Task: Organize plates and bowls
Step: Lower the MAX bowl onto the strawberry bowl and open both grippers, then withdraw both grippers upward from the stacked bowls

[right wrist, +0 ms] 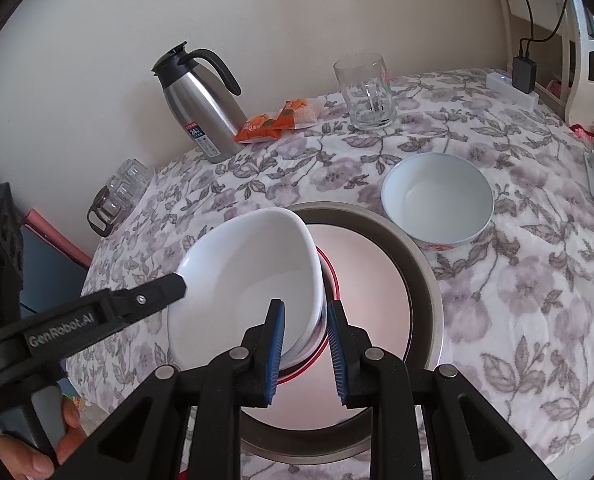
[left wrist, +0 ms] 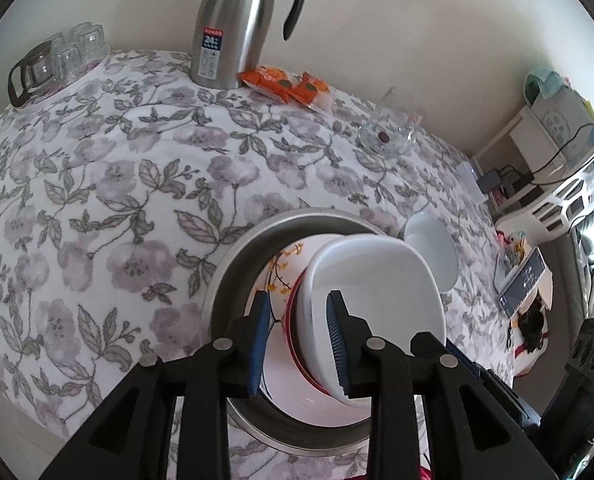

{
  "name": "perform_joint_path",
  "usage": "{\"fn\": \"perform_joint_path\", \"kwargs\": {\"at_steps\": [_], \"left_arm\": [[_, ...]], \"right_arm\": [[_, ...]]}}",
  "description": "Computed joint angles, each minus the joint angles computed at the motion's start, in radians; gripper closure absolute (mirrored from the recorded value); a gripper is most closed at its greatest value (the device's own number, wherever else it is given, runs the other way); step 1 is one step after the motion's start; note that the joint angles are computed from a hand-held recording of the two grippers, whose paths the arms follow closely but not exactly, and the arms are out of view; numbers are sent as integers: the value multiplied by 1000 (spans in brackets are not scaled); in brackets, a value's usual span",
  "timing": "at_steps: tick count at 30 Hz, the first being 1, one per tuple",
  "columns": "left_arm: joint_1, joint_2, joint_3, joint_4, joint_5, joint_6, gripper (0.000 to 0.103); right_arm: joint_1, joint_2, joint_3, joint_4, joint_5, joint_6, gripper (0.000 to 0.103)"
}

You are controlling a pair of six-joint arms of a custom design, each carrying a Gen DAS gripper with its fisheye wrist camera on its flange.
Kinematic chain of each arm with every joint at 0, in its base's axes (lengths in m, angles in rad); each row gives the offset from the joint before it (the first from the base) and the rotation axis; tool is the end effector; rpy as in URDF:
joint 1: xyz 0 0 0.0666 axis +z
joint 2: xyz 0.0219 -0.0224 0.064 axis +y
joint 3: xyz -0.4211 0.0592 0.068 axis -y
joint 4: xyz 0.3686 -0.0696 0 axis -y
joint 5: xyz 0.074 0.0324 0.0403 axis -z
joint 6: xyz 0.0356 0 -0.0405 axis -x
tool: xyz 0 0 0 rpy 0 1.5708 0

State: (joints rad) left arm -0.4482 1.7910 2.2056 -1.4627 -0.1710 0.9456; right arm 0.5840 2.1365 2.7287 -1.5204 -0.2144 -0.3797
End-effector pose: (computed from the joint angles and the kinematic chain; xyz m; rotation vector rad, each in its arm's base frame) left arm 0.5179 -0.2427 0.5805 -0.7031 2.5247 -0.2776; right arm 0.5599 0.3786 0.5682 -0.3569 2.5708 0.6474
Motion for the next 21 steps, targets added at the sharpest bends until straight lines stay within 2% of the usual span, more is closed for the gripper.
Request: {"fn": "perform_joint_path", "kwargs": {"at_steps": [5, 7, 10, 14, 16, 17, 18, 19, 20, 21], "left_arm": [[-2, -4, 10, -13, -46, 9, 57], [-2, -1, 18, -28, -62, 15, 53], [4, -6, 5, -34, -54, 38, 42], [17, -8, -15, -34, -8, 61, 39], [15, -4, -13, -44, -11, 69, 38], [15, -1, -8, -54, -16, 71, 37], [14, 2, -3, -63, -23, 74, 34], [14, 5, 1, -72, -31, 77, 26], [14, 7, 2, -78, -38, 80, 22], [14, 7, 3, -81, -44, 82, 22]], "right_arm": [[0, -11, -19, 15, 13, -1, 74], [-1, -10, -18, 14, 21, -5, 61], [-3, -6, -9, 4, 37, -12, 47], [-6, -1, 1, -4, 58, -19, 38], [-7, 1, 3, -5, 65, -24, 34], [-8, 2, 5, -8, 68, -26, 31], [-8, 6, 12, -14, 71, -28, 24], [-9, 4, 7, -12, 74, -30, 20], [-10, -1, -3, -5, 78, -33, 20], [-11, -2, -7, -3, 81, -35, 20]]}}
